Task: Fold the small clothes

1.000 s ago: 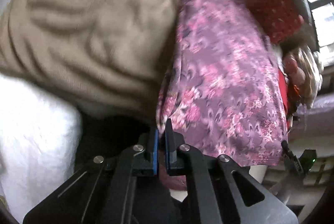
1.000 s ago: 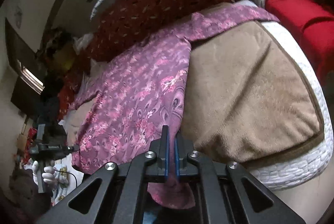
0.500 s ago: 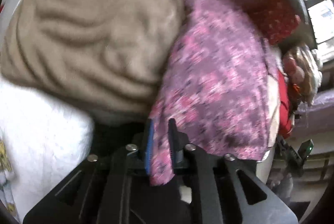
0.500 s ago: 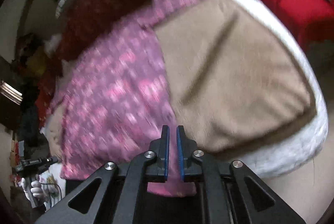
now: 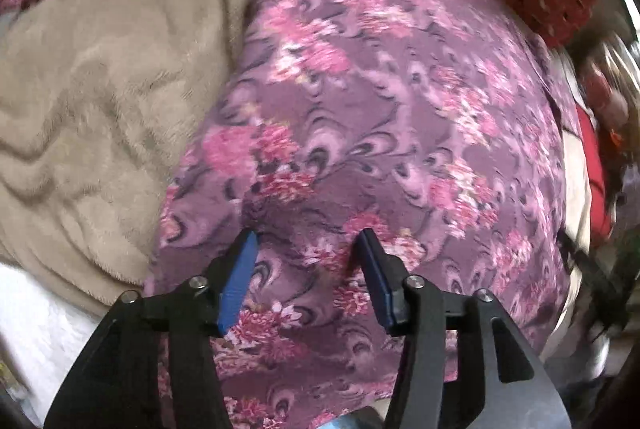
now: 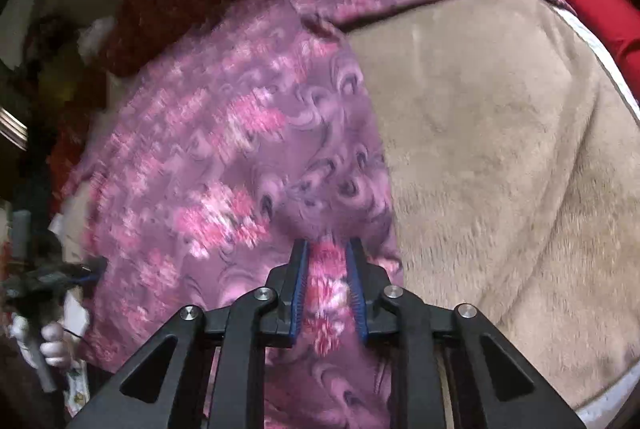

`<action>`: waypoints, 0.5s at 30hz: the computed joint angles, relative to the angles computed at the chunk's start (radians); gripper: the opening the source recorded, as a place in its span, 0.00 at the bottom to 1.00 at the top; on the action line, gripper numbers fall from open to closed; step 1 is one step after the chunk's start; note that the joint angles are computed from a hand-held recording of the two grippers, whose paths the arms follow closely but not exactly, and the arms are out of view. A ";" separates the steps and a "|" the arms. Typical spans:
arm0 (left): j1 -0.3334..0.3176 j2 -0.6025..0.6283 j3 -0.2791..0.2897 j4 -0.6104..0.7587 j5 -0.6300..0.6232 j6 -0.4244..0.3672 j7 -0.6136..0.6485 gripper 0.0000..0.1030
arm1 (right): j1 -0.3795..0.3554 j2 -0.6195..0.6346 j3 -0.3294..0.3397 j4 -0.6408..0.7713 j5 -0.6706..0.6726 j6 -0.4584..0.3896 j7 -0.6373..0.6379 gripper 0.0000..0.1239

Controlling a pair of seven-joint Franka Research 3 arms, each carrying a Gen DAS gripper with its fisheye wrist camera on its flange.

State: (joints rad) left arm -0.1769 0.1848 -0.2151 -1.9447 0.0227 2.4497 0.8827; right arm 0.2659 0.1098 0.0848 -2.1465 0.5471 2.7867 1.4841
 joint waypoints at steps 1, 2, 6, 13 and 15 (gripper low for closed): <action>0.004 -0.001 -0.003 0.005 -0.009 -0.004 0.019 0.49 | -0.026 -0.008 0.012 0.006 0.111 -0.005 -0.082 0.17; 0.008 -0.002 -0.007 0.010 -0.026 -0.005 0.039 0.49 | -0.045 -0.020 0.012 0.006 0.201 0.004 -0.142 0.17; 0.014 0.024 -0.012 0.067 -0.062 -0.008 0.096 0.49 | -0.116 -0.013 -0.050 0.048 0.373 0.080 -0.159 0.26; -0.003 0.167 -0.035 0.265 -0.098 -0.022 0.134 0.49 | -0.311 0.199 -0.075 0.280 0.574 0.161 0.054 0.36; -0.010 0.223 -0.039 0.346 -0.091 -0.056 0.144 0.49 | -0.349 0.271 -0.047 0.360 0.614 0.170 0.082 0.41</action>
State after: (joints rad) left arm -0.1868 0.4079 -0.2541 -1.5987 -0.0679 2.3940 1.0267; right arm -0.0832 0.3810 0.0373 -1.7865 1.1608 2.9572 1.5657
